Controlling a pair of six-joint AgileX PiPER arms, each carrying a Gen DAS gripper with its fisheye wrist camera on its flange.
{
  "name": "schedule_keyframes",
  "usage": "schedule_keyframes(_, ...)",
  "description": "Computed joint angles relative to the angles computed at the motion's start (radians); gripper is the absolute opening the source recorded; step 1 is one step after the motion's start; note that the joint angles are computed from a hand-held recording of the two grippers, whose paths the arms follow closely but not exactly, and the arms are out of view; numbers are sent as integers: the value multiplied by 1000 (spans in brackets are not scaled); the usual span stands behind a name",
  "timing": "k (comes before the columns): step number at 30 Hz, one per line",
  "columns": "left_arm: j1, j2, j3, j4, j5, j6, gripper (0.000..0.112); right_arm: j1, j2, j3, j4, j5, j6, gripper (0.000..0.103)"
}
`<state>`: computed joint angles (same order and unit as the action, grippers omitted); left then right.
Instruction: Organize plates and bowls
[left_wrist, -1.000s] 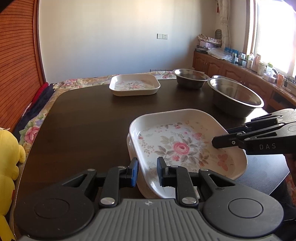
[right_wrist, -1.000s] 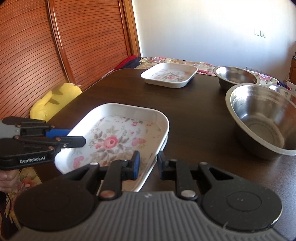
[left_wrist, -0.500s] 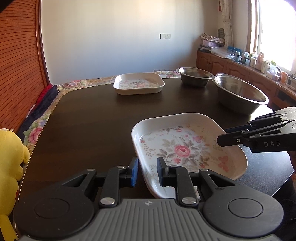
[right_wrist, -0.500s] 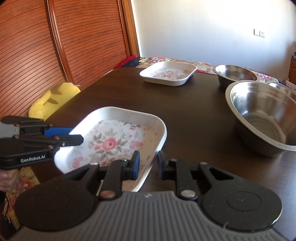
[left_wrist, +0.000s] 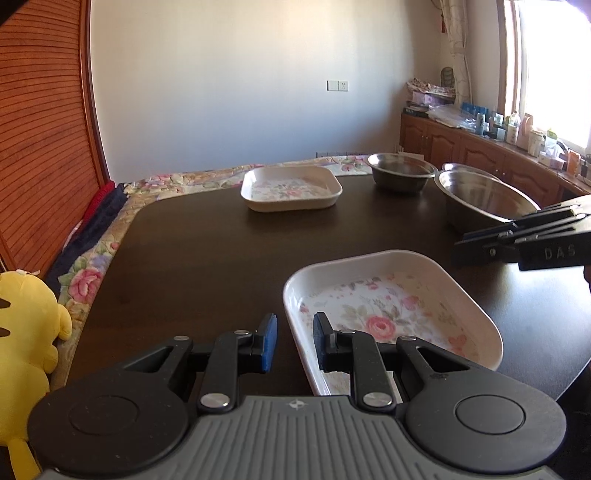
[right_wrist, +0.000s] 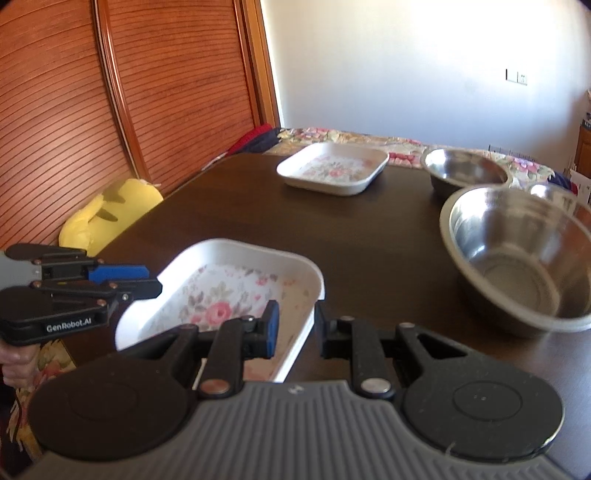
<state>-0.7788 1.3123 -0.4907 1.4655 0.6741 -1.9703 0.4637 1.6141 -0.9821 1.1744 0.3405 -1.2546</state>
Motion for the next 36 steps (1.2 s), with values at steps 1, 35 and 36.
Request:
schedule_keyframes(1, 7, -3, -3, 1, -1, 6, 23, -4, 2, -11, -5, 4, 3, 23)
schedule_keyframes(35, 323, 91, -175, 108, -183, 144, 36, 21, 220, -456, -396, 82, 376, 23)
schedule_keyframes(36, 340, 99, -190, 112, -197, 153, 36, 21, 235, -486, -427, 92, 408, 23)
